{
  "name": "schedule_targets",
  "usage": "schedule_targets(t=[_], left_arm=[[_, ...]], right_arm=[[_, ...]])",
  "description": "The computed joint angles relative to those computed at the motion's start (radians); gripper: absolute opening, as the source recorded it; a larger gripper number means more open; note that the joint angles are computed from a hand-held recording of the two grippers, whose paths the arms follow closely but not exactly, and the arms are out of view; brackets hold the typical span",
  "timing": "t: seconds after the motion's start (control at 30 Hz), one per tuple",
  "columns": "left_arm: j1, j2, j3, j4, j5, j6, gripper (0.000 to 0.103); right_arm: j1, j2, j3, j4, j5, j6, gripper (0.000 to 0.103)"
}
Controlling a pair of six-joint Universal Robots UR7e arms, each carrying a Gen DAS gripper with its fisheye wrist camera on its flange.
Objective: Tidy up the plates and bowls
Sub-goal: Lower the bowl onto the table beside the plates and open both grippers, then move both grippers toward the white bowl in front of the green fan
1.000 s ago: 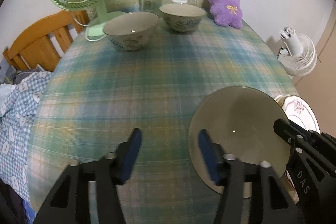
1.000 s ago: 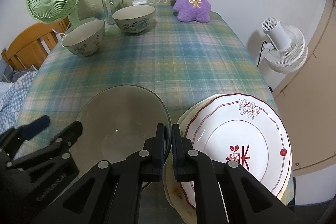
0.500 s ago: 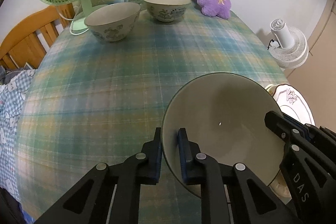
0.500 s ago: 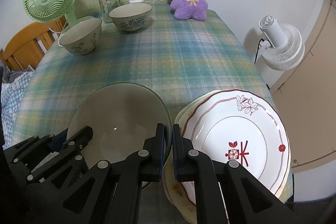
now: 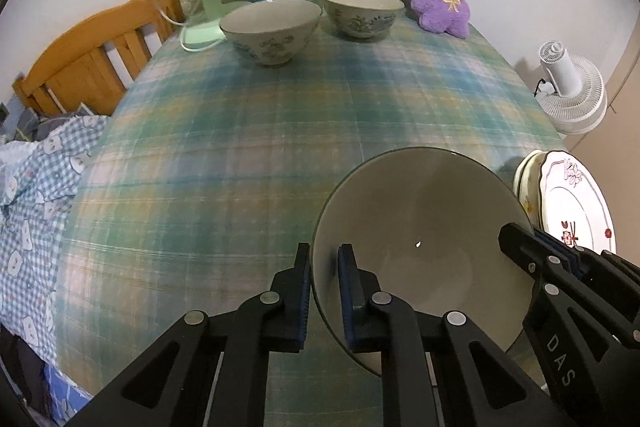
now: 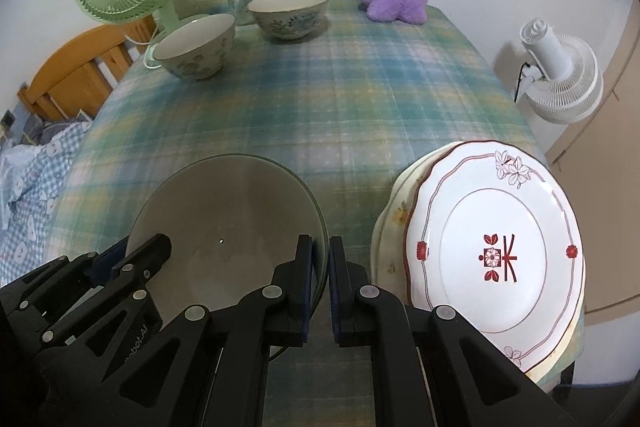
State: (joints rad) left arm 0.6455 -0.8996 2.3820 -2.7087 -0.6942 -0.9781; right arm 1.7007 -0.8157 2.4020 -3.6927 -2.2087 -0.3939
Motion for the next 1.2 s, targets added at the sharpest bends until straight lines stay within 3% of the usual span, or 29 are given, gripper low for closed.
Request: schedule_targets(t=[0.17,0.3,0.33,0.4,0.43,0.57,0.63,0.8,1.07,1.2], left_arm=[[-0.008,0.015,0.010,-0.030,0.018,0.009,0.010],[-0.005,0.024,0.009,-0.031,0.018,0.004,0.017],[-0.005,0.025,0.009,-0.022,0.019,-0.008,0.023],[-0.002,0.023,0.019,-0.053,0.011,-0.016,0.046],[0.000,0.023,0.023,-0.069,0.005,-0.014,0.053],[0.004,0.005,0.011,0.004,0.012,-0.057,0.068],[0.005,-0.006,0.009,0.019,0.014,-0.061,0.068],[-0.011,-0.055,0.005,0.076,0.023,-0.096,0.076],[-0.065,-0.143,-0.008,0.203,0.043,-0.155,0.085],[-0.084,-0.189,-0.013,0.257,0.058,-0.156,0.085]], right_arm=[[-0.005,0.005,0.005,-0.013,0.002,-0.006,0.011],[-0.004,0.015,0.004,-0.027,-0.006,-0.034,0.012],[-0.003,0.018,0.003,-0.031,-0.010,-0.044,0.013],[-0.007,0.011,0.002,-0.001,-0.004,-0.048,0.015],[-0.015,0.000,0.002,0.033,0.010,-0.047,0.023],[-0.034,-0.027,0.002,0.113,0.020,-0.022,0.032],[-0.034,-0.035,0.006,0.107,0.014,-0.019,0.046],[-0.020,-0.073,0.020,0.070,0.017,-0.037,0.066],[0.032,-0.179,0.014,0.150,0.034,-0.043,0.069],[0.068,-0.236,0.003,0.202,0.052,-0.007,0.069]])
